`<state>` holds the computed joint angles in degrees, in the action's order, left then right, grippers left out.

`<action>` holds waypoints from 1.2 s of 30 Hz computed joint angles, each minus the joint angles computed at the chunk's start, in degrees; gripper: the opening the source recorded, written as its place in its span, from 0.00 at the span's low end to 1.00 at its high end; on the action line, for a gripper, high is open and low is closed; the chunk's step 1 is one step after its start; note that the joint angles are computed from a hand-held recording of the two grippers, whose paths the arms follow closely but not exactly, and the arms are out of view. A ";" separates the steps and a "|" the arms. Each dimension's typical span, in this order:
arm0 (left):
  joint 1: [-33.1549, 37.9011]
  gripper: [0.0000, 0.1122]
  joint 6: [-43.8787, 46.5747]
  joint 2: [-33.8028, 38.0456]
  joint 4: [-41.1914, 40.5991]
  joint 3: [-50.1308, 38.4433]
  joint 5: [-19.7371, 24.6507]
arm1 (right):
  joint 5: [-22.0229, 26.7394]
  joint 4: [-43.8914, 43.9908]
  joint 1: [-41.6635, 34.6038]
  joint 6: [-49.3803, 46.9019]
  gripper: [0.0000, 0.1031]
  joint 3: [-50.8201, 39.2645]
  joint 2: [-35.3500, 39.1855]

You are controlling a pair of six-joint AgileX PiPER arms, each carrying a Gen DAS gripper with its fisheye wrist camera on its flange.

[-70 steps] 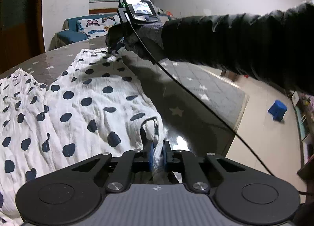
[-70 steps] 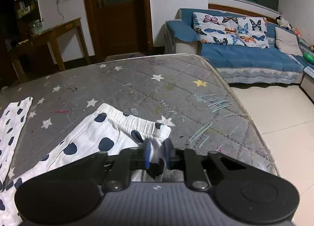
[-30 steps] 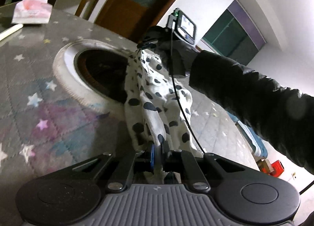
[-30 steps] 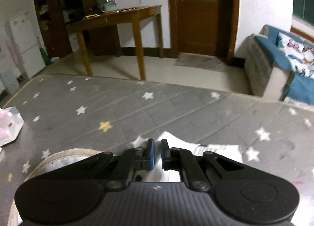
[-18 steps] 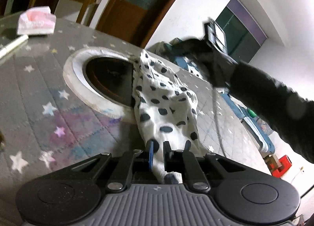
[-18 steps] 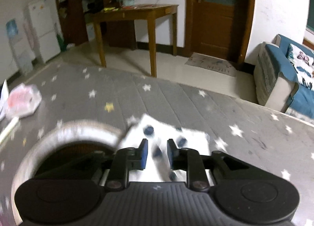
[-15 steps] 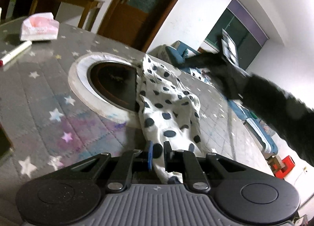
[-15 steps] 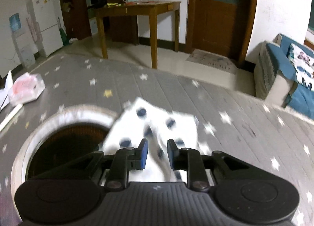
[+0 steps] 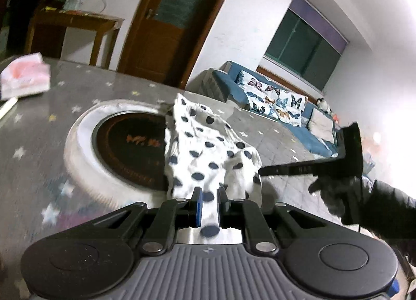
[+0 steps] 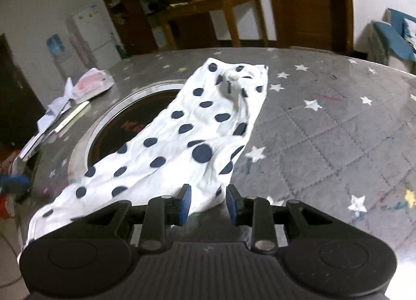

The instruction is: Fold clothes

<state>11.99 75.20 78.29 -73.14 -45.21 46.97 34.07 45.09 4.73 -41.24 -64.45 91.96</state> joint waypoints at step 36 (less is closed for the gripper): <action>-25.32 0.04 -46.13 32.14 47.29 -34.14 -24.75 | 14.67 7.13 -10.44 -19.81 0.07 -3.91 4.16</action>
<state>-13.33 29.07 110.43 -25.85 -79.35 22.22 48.74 52.22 -5.71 -61.05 -68.36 96.12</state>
